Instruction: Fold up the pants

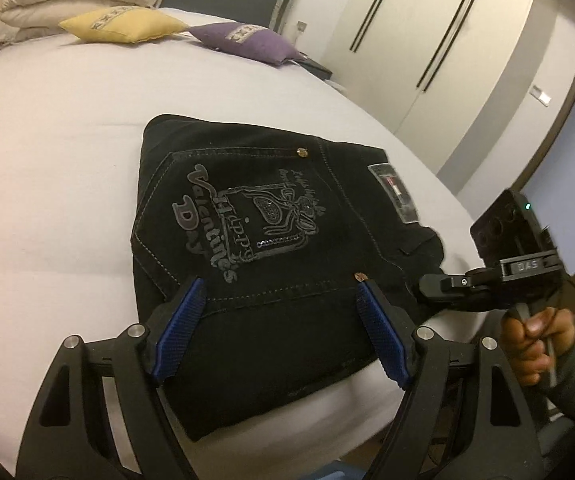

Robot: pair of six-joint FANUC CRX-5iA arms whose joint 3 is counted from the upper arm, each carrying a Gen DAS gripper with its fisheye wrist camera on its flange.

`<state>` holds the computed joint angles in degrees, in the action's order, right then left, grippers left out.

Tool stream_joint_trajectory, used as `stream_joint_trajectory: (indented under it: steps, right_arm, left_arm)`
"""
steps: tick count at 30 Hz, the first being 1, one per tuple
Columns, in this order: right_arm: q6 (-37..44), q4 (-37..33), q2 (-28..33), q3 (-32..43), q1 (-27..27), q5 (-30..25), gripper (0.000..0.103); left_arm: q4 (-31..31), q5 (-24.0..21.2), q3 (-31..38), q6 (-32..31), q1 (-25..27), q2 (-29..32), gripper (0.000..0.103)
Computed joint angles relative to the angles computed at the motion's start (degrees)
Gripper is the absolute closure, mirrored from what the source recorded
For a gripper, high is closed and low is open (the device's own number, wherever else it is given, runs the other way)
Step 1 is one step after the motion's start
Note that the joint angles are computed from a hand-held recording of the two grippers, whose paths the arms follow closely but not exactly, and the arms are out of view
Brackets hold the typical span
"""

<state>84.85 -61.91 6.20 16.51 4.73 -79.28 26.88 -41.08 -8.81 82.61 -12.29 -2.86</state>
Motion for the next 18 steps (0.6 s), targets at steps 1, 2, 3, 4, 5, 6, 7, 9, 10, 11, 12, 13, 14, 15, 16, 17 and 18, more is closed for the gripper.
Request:
stream_joint_trajectory:
  steps: [1, 2, 3, 4, 5, 6, 7, 9, 10, 11, 12, 13, 14, 15, 16, 17, 18]
  right_arm:
    - [0.05, 1.08, -0.55, -0.33, -0.35, 0.00, 0.103]
    - [0.36, 0.06, -0.98, -0.62, -1.54, -0.56, 0.103]
    - [0.30, 0.78, -1.80, -0.89, -2.25, -0.40, 0.098]
    - [-0.45, 2.98, -2.38, -0.72, -2.08, 0.12, 0.095]
    - [-0.71, 3.02, -3.27, -0.76, -3.08, -0.01, 0.090]
    - [-0.30, 2.45, -3.95, -1.24, -4.59, 0.11, 0.076]
    - [-0.34, 2.42, -4.38, -1.17, -5.44, 0.55, 0.069]
    - [-0.15, 1.38, -4.99, -1.05, -7.44, 1.42, 0.057]
    - [-0.30, 0.85, -4.55, -0.43, -7.97, 1.61, 0.057]
    - [-0.87, 0.44, -4.09, 0.06, -7.87, 2.30, 0.056]
    - [-1.16, 0.01, -3.57, 0.61, -7.93, 2.42, 0.055]
    - [-1.50, -0.39, -2.96, 1.15, -7.46, 2.93, 0.055]
    - [-1.57, -1.32, -1.94, 2.02, -6.86, 3.40, 0.055]
    - [-1.54, -1.92, -1.44, 2.55, -6.64, 3.45, 0.055]
    - [-0.99, -2.98, -0.87, 2.67, -6.65, 3.54, 0.055]
    - [-0.94, -4.57, -0.12, 3.38, -6.02, 3.71, 0.055]
    - [-0.68, -4.93, 0.02, 3.30, -5.24, 4.18, 0.055]
  left_arm:
    - [1.71, -0.03, -0.88, -1.31, 0.48, -0.46, 0.026]
    - [3.86, 0.12, -1.92, -2.72, 1.00, -0.95, 0.026]
    - [6.34, 0.16, -3.06, -4.18, 1.59, -1.48, 0.027]
    - [8.19, -0.46, -3.70, -4.79, 2.34, -1.97, 0.033]
    - [9.81, -0.66, -4.29, -5.44, 2.96, -2.43, 0.035]
    - [12.20, -0.98, -5.04, -6.77, 3.70, -3.02, 0.037]
    - [13.44, -1.34, -5.31, -7.48, 4.50, -3.58, 0.037]
    - [16.58, -2.16, -5.90, -9.73, 6.10, -4.28, 0.037]
    - [19.44, -2.87, -6.21, -10.99, 7.08, -3.94, 0.037]
    - [21.34, -3.15, -6.38, -11.27, 7.80, -3.66, 0.037]
    - [25.31, -3.13, -7.25, -13.17, 8.37, -3.35, 0.038]
    - [32.27, -4.00, -8.39, -17.15, 8.66, -2.42, 0.038]
    - [36.24, -5.23, -8.83, -19.65, 8.73, -1.65, 0.038]
    - [39.34, -7.30, -8.50, -21.41, 8.76, -0.29, 0.038]
    - [41.20, -7.88, -8.13, -22.80, 8.20, 0.72, 0.038]
    - [42.68, -8.81, -7.57, -24.16, 7.62, 1.80, 0.038]
    - [43.69, -10.66, -6.42, -25.40, 6.94, 3.56, 0.038]
